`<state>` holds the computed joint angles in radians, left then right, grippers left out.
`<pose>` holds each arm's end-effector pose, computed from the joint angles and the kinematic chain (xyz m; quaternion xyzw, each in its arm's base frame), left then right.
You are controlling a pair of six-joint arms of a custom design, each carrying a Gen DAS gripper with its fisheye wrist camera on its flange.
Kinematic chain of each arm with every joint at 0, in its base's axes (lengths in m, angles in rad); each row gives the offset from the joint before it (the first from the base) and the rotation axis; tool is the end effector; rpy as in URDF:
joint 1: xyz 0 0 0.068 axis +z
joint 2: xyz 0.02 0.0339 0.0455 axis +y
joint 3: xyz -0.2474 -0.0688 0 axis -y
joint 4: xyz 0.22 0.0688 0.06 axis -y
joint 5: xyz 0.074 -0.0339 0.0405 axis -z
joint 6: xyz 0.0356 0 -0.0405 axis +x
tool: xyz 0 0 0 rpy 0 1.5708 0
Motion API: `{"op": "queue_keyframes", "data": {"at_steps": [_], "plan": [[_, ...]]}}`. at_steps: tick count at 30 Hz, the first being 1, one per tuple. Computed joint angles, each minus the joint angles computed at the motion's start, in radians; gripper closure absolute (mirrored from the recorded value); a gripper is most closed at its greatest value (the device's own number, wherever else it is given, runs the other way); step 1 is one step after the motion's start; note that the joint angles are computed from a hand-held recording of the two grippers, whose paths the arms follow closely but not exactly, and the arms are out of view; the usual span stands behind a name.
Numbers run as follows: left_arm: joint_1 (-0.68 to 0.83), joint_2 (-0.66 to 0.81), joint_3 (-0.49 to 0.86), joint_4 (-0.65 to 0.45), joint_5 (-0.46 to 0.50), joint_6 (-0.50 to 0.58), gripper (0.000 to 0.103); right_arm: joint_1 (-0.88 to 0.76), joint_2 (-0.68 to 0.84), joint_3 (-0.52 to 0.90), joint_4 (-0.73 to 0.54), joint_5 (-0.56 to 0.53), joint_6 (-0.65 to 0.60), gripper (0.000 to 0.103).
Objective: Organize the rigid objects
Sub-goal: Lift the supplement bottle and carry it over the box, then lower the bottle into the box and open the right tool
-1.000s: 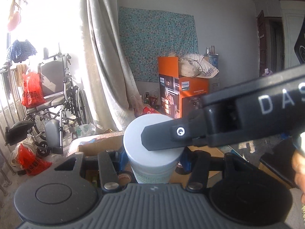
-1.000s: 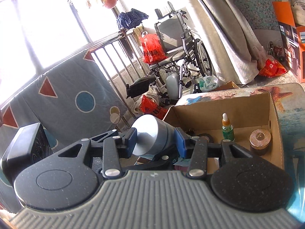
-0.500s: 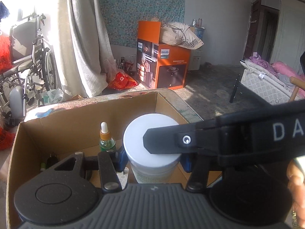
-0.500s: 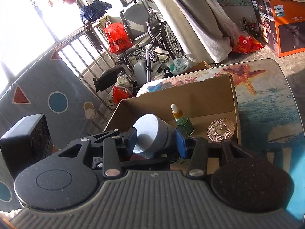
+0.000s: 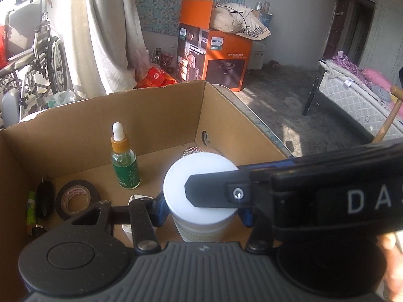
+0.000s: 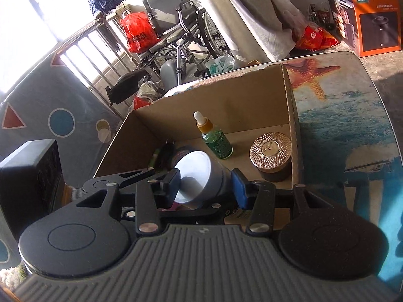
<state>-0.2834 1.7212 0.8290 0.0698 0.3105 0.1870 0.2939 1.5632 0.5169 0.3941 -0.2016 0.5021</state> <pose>0.2997 -0.0986 0.1454 0.2693 0.8811 -0.1612 0.3538 0.2533 0.0841 0.1344 0.0483 0.8916 0.2541 0.3716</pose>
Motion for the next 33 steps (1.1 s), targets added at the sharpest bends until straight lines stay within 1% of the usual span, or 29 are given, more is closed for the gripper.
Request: {"op": "queue_keyframes", "data": {"at_steps": [3,11,13,15,16,19,22,27,30,32,33], "plan": [[-0.017,0.005,0.013,-0.019,-0.014,0.005,0.049,0.003,0.004,-0.001,0.000,0.021,-0.022,0.058],[-0.058,0.008,0.024,-0.011,-0.063,0.010,0.048,0.002,0.023,0.005,0.012,0.044,-0.040,0.054],[-0.063,0.010,0.029,-0.012,-0.059,0.006,0.041,-0.001,0.025,0.003,0.019,0.042,-0.039,0.053],[-0.067,-0.001,0.013,0.003,-0.060,0.011,0.026,-0.008,0.017,-0.010,0.030,0.041,-0.034,0.052],[-0.070,-0.008,0.005,0.010,-0.060,0.015,0.021,-0.011,0.006,-0.023,0.043,0.039,-0.029,0.051],[-0.076,-0.040,-0.022,0.025,-0.065,0.031,0.014,-0.022,-0.021,-0.050,0.069,0.038,-0.016,0.045],[-0.076,-0.079,-0.055,0.039,-0.064,0.031,0.011,-0.029,-0.056,-0.076,0.081,0.050,-0.002,0.044],[-0.062,-0.161,-0.104,0.035,-0.058,0.025,0.010,-0.030,-0.130,-0.129,0.100,0.067,0.039,0.043],[-0.043,-0.227,-0.130,0.008,-0.035,0.021,0.010,-0.022,-0.201,-0.170,0.099,0.085,0.066,0.043],[-0.020,-0.288,-0.153,-0.022,0.004,0.016,0.009,-0.009,-0.271,-0.207,0.093,0.104,0.097,0.042],[-0.005,-0.323,-0.166,-0.039,0.027,0.012,0.007,-0.002,-0.303,-0.224,0.090,0.113,0.111,0.042]]}}
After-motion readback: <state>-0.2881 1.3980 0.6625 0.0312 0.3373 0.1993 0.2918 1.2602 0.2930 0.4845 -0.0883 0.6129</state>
